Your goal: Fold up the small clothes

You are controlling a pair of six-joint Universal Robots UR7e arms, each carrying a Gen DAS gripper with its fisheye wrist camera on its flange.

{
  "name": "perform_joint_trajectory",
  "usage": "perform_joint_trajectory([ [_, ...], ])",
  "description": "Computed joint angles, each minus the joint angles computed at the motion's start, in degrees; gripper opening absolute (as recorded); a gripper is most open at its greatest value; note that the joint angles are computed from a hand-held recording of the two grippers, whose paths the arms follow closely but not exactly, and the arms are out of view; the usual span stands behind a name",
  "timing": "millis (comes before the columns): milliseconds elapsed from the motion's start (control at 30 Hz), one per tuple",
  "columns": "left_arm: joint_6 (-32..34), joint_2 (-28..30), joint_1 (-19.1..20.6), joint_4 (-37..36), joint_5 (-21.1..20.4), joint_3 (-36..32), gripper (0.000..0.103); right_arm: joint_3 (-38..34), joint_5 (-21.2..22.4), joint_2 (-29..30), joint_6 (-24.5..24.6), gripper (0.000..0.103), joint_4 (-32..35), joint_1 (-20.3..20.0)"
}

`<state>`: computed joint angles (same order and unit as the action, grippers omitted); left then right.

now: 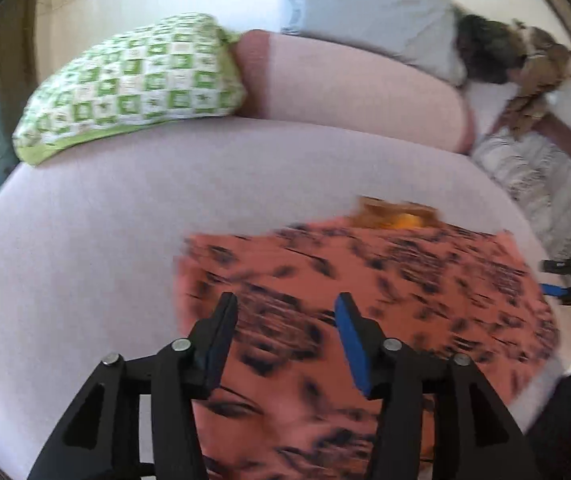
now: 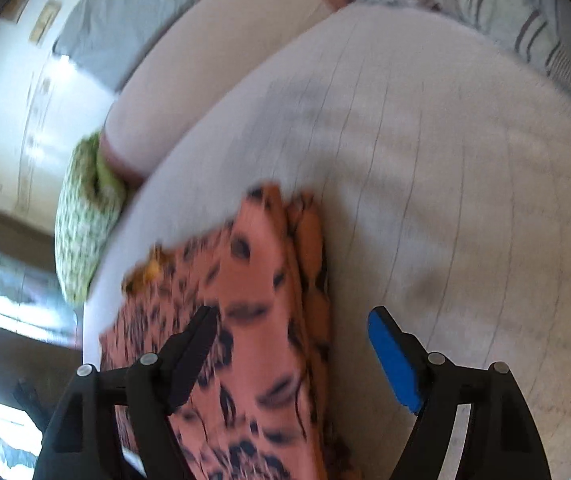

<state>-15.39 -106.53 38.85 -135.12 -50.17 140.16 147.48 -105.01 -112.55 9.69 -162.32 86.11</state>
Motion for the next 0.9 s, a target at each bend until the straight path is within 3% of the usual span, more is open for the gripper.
perform_joint_trajectory([
  [67,-2.94,1.01,-2.04,2.22,-0.11,1.81,0.054,0.82,1.94,-0.47,-1.18,0.081,0.48,-0.97],
  [133,-4.0,5.61,-0.02,4.26,-0.11,1.77,0.054,1.48,3.55,0.3,-1.46,0.078,-0.11,-2.29],
  [200,-2.72,6.02,0.19,0.41,0.88,3.4,0.056,1.07,3.32,2.28,-2.63,0.027,0.05,-1.92],
  [233,-2.45,6.04,0.3,-0.02,0.76,3.47,0.056,0.38,2.25,3.66,-2.12,0.021,0.73,-0.35],
  [300,-3.2,5.85,0.32,1.48,0.33,2.73,0.056,0.03,-5.6,6.37,-1.45,0.019,-2.64,5.78],
  [333,-3.16,5.68,0.4,1.75,0.09,2.73,0.056,0.44,-8.38,6.87,-0.13,0.019,-4.19,6.65],
  [367,-3.06,5.57,0.36,1.82,0.1,2.81,0.056,1.27,-9.32,6.84,0.79,0.022,-5.36,5.42],
  [433,-3.54,6.0,-0.03,2.91,0.68,2.45,0.056,4.23,-4.0,4.71,2.59,0.032,-8.88,0.08],
  [500,-3.96,5.75,-0.41,4.05,0.67,2.31,0.056,3.96,-0.37,1.61,1.64,0.066,-6.41,-0.54],
  [533,-3.58,6.13,-0.18,3.67,0.54,2.19,0.056,3.33,-1.37,1.74,1.76,0.082,-6.49,0.75],
  [633,-2.19,6.24,0.05,1.77,0.61,2.85,0.058,0.18,-5.26,5.62,-0.27,0.082,-9.56,3.59],
  [767,-1.27,6.01,-0.02,-0.12,0.87,3.69,0.059,-5.77,-4.59,12.77,-0.1,0.082,-9.4,1.17],
  [800,-1.01,5.9,0.12,-0.4,0.68,3.75,0.059,-7.01,-3.35,14.74,-1.28,0.08,-9.78,0.46],
  [867,-0.57,5.77,0.32,-0.71,0.36,3.75,0.059,-9.06,-3.29,17.22,-2.77,0.028,-7.87,1.35],
  [900,-0.2,5.73,0.41,-1.11,0.29,3.87,0.06,-9.72,-5.69,19.07,-3.64,0.022,-9.24,3.05],
])
